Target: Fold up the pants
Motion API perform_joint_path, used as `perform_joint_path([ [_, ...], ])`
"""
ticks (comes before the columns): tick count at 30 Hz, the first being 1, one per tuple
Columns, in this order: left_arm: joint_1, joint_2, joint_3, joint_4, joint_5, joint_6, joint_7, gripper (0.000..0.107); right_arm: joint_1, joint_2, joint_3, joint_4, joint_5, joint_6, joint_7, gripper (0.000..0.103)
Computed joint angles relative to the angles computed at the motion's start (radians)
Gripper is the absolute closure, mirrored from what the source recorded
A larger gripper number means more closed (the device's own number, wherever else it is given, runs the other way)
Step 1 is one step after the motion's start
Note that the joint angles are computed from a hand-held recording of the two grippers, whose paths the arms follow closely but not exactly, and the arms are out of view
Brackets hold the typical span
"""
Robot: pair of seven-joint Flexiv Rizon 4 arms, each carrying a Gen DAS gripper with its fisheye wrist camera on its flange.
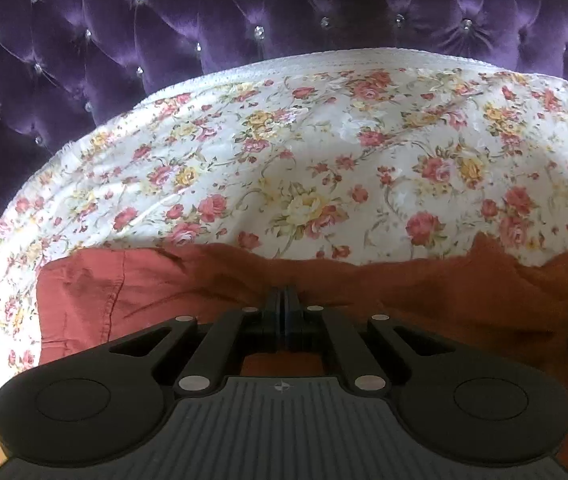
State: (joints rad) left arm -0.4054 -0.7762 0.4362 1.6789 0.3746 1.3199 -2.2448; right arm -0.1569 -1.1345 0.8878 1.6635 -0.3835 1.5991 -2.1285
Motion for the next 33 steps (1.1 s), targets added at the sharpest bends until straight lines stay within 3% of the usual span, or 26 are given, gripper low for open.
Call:
perform_joint_path([
  [3,0.009,0.002,-0.005,0.002,-0.002,0.011,-0.001,0.103,-0.024,-0.045,0.088,-0.094,0.031,-0.144,0.009,0.07],
  [6,0.03,0.028,-0.019,0.041,-0.018,0.056,0.0,0.103,0.016,-0.067,0.091,-0.19,0.063,-0.245,0.007,0.07],
  [11,-0.024,0.079,0.047,0.127,-0.008,0.077,-0.035,0.103,0.05,-0.097,0.112,-0.306,0.132,-0.431,-0.004,0.07],
  [15,0.032,0.12,-0.008,0.216,-0.03,0.085,0.015,0.103,0.081,-0.086,0.083,-0.314,0.184,-0.407,-0.018,0.07],
  [18,-0.021,0.117,0.05,0.242,-0.004,0.106,-0.001,0.103,0.098,-0.087,0.074,-0.34,0.232,-0.407,-0.02,0.07],
  [19,-0.029,0.118,0.057,0.245,0.0,0.109,0.001,0.103,0.107,-0.082,0.063,-0.344,0.244,-0.398,-0.02,0.072],
  [20,-0.029,0.118,0.057,0.248,-0.003,0.112,0.001,0.103,0.119,-0.074,0.045,-0.343,0.255,-0.371,-0.021,0.09],
  [21,-0.03,0.117,0.059,0.25,-0.006,0.116,0.001,0.103,0.137,-0.07,0.027,-0.351,0.264,-0.336,-0.026,0.096],
  [24,-0.057,0.104,0.084,0.244,0.001,0.119,0.002,0.103,0.235,-0.046,-0.101,-0.379,0.305,-0.123,0.001,0.099],
  [27,-0.089,0.091,0.117,0.245,0.012,0.135,-0.01,0.103,0.303,-0.076,-0.167,-0.51,0.33,-0.209,0.066,0.099],
  [30,-0.092,0.09,0.125,0.258,0.001,0.16,-0.012,0.103,0.405,-0.08,-0.317,-0.556,0.33,-0.237,0.112,0.1],
  [33,-0.073,0.102,0.108,0.276,-0.023,0.174,0.025,0.103,0.395,-0.081,-0.307,-0.571,0.389,-0.258,0.111,0.096],
])
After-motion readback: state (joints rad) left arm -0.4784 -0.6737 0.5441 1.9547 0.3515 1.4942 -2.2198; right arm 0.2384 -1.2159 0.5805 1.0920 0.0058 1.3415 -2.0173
